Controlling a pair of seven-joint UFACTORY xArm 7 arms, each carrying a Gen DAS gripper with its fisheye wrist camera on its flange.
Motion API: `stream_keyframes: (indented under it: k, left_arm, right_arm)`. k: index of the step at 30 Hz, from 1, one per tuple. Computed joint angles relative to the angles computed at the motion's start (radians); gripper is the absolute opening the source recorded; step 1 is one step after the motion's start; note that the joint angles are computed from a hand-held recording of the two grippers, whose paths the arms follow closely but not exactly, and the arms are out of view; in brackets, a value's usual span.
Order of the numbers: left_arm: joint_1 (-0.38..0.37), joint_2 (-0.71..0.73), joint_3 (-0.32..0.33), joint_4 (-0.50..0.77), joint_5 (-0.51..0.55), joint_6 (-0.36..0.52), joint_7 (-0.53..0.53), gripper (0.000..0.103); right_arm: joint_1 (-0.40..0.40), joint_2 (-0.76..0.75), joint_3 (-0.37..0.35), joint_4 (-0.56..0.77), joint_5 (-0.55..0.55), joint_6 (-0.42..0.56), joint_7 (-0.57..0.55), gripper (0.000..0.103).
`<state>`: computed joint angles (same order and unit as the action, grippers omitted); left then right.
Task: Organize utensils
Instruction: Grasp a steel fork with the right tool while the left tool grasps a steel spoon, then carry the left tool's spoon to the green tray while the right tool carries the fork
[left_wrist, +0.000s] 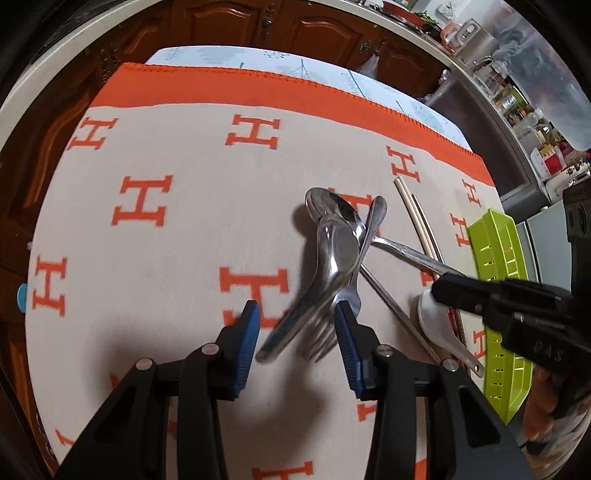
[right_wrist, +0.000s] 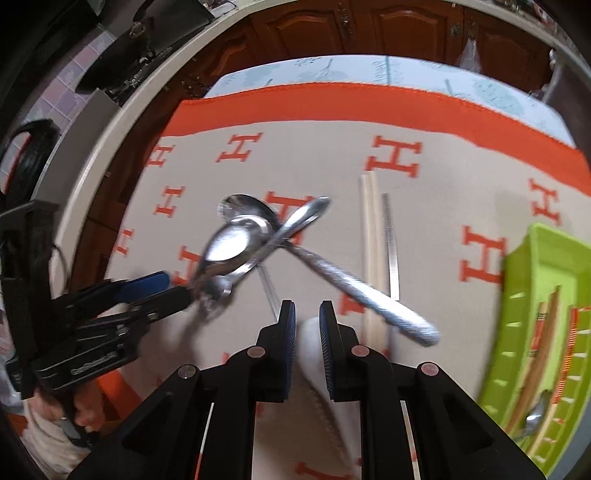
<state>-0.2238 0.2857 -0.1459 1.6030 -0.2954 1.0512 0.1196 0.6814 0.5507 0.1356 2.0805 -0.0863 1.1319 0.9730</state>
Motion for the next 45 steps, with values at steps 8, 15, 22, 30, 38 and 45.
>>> stream_keyframes:
  k: [8,15,22,30,38,45]
  left_arm:
    - [0.003,0.102,-0.021,0.131,-0.035,0.085,0.035,0.04]
    - [0.02,0.216,-0.043,0.267,-0.125,0.172,0.042,0.035]
    - [0.04,0.222,-0.053,0.25,-0.202,0.147,0.019,0.007]
    - [0.057,0.105,-0.035,0.103,-0.228,0.063,0.0,0.005]
    - [0.086,0.005,-0.018,-0.018,-0.28,0.036,0.045,0.005]
    - [0.088,-0.045,-0.007,-0.075,-0.309,0.035,0.078,0.005]
  right_arm:
    - [0.009,0.1,0.006,0.128,0.053,-0.031,-0.003,0.014]
    - [0.016,0.081,-0.004,0.091,0.063,-0.061,0.019,0.014]
    - [-0.001,0.033,0.006,0.006,0.069,-0.109,0.039,0.014]
    - [-0.018,0.043,0.017,-0.029,0.103,-0.21,0.077,0.023]
    - [-0.036,0.097,0.031,-0.022,0.162,-0.29,0.12,0.023]
    - [-0.028,0.133,0.026,-0.035,0.185,-0.381,0.185,0.019]
